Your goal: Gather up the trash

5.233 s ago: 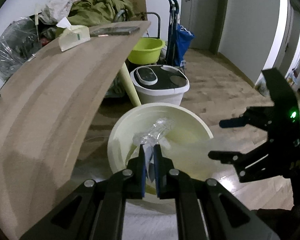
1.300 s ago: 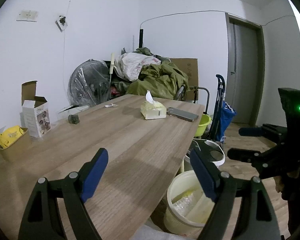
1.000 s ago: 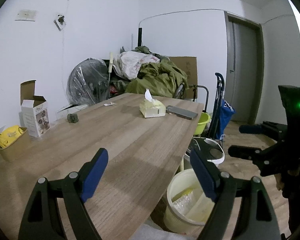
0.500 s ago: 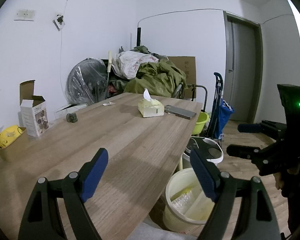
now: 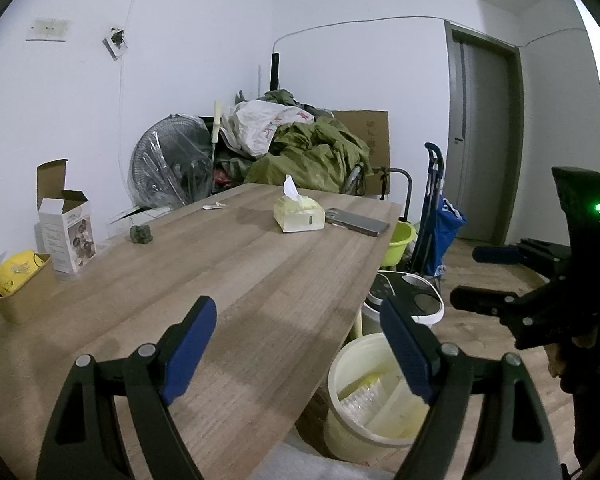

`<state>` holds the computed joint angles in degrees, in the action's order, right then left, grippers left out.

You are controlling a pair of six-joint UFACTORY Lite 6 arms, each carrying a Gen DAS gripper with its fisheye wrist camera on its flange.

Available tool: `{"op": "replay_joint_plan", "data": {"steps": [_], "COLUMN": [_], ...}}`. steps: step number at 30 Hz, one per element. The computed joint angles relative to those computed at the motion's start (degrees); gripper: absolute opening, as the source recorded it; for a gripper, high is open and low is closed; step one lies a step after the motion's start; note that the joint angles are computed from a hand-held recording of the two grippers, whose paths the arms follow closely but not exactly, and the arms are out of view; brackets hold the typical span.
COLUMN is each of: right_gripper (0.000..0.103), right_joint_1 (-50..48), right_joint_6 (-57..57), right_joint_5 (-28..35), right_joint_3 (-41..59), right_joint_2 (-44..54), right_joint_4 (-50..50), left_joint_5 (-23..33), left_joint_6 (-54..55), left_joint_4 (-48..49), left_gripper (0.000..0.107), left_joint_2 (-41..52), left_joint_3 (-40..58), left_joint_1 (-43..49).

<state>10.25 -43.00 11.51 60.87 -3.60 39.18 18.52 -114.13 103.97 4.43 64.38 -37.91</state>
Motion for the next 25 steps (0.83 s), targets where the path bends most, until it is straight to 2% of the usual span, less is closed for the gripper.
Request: {"op": "replay_joint_plan", "data": {"steps": [25], "right_gripper": [0.092], "right_joint_1": [-0.15], "right_joint_6": [-0.03], "right_joint_5": [0.23], "right_joint_3": [-0.13], "right_joint_2": [-0.33], "right_joint_4": [-0.09], "left_joint_5": [-0.22], "left_joint_6": [3.31], "left_joint_4": [-3.03], "left_gripper": [0.084], "left_joint_2": [1.44], "left_joint_3": [2.27], "left_joint_1": [-0.60]}}
